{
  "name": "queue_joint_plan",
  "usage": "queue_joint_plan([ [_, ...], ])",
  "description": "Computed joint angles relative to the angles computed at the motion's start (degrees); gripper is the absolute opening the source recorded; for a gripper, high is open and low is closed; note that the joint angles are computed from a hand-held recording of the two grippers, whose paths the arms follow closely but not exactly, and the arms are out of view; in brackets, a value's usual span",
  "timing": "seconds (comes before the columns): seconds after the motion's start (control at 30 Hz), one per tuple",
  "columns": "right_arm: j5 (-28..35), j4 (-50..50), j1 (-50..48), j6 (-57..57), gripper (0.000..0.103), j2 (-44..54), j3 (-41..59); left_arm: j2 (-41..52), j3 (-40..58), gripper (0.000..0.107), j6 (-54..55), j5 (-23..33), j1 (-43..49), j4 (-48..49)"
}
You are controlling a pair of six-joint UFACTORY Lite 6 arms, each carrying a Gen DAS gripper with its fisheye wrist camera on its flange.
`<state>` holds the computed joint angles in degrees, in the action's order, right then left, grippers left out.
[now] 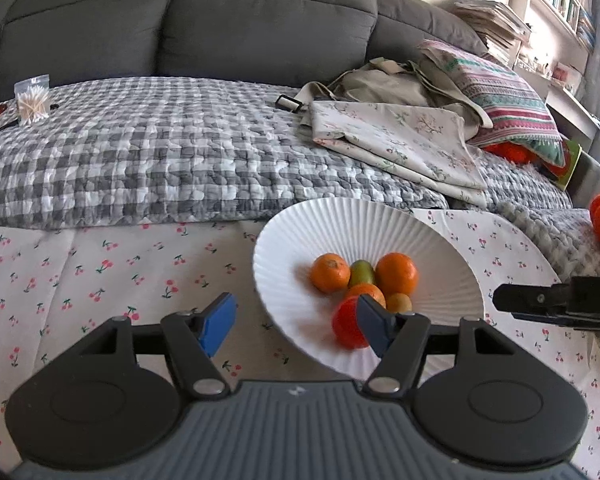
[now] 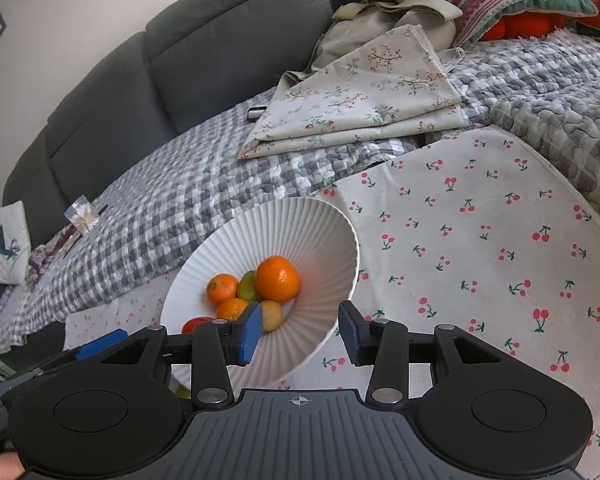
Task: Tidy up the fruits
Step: 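Move both open grippers back to the loose fruits beside the bowl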
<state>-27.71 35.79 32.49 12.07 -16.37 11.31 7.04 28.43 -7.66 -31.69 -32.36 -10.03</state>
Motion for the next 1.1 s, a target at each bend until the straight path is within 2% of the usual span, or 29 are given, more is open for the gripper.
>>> queue_joint_plan([
  [0.3, 2.2, 24.5, 7.8, -22.0, 0.054, -12.6, -2.9, -6.6, -3.3, 0.066, 4.0, 4.7, -3.4, -6.4],
  [0.53, -0.1, 45.3, 15.8, -40.3, 0.063, -21.1, -5.2, -14.1, -7.4, 0.067, 8.9, 10.0, -5.8, -14.2],
  [0.63, -3.0, 49.9, 19.9, -44.4, 0.068, -21.0, -4.4, -18.3, -9.8, 0.067, 11.7, 12.1, -6.9, -17.8],
  [0.83, -5.0, 57.6, 26.6, -49.1, 0.073, -22.1, -4.3, -25.7, -13.3, 0.074, 27.3, 14.7, -10.1, -35.5],
  [1.0, -10.4, 65.0, 34.9, -53.3, 0.081, -28.5, -6.3, -29.0, -15.0, 0.078, 34.3, 17.0, -11.0, -43.3],
  [1.1, -11.0, 66.6, 36.6, -54.0, 0.084, -30.7, -7.3, -30.6, -16.2, 0.079, 39.2, 17.5, -11.8, -49.4],
])
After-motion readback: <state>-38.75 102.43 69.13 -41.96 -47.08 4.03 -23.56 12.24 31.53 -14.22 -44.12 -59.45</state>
